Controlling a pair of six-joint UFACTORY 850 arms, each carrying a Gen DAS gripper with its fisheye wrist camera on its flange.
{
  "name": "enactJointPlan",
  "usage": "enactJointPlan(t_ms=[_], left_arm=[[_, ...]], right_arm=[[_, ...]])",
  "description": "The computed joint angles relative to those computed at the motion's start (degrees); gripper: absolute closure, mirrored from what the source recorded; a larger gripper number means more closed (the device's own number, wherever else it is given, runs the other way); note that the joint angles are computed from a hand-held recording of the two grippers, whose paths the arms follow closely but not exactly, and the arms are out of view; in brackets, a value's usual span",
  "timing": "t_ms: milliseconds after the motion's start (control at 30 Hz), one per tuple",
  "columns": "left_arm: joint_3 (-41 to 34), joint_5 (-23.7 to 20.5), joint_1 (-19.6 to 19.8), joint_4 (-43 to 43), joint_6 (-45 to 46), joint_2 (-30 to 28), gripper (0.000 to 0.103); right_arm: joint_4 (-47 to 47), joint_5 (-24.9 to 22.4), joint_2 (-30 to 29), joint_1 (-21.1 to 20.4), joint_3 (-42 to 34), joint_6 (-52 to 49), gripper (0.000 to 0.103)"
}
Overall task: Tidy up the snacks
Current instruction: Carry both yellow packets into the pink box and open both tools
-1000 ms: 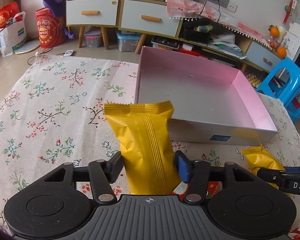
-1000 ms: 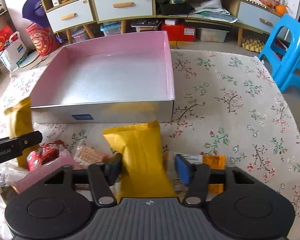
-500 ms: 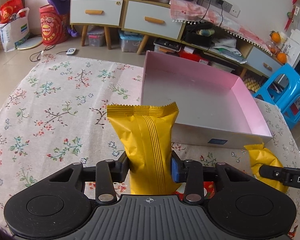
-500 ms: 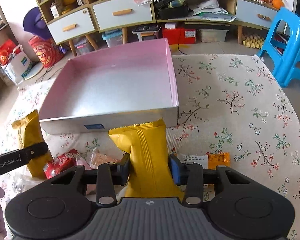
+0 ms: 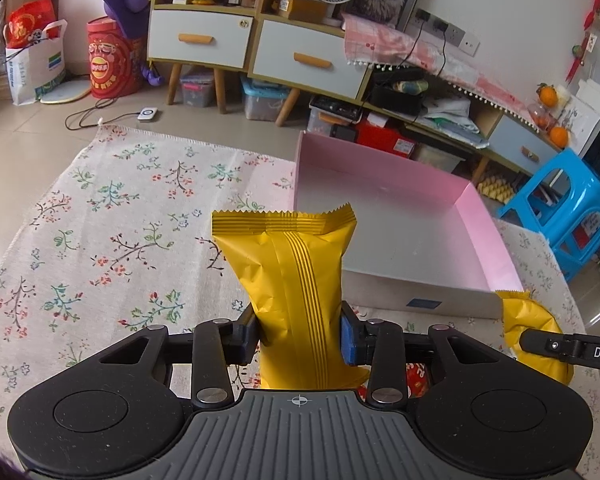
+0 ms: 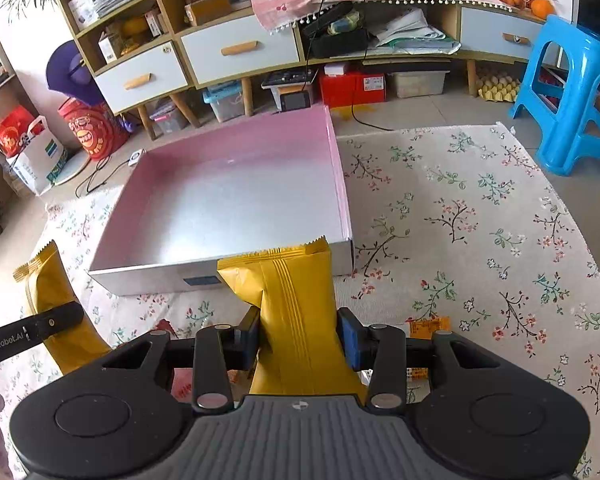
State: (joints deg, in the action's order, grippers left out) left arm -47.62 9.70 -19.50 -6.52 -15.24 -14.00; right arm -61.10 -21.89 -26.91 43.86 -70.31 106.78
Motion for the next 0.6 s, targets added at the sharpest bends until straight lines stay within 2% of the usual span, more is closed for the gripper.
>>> enactJointPlan(t_ms=[400,600], left_arm=[[1.5,1.0,0.6,6.2,-6.4,3.3,0.067],[-0.4,1.7,1.1,5.2,-5.2,3.0,0.067]], right_arm=[[-4.4,-1.1,2.0,0.7,0.7,5.1,0.075],[-6.7,-0.4,2.1,0.4,-0.6,8.5,0.075]])
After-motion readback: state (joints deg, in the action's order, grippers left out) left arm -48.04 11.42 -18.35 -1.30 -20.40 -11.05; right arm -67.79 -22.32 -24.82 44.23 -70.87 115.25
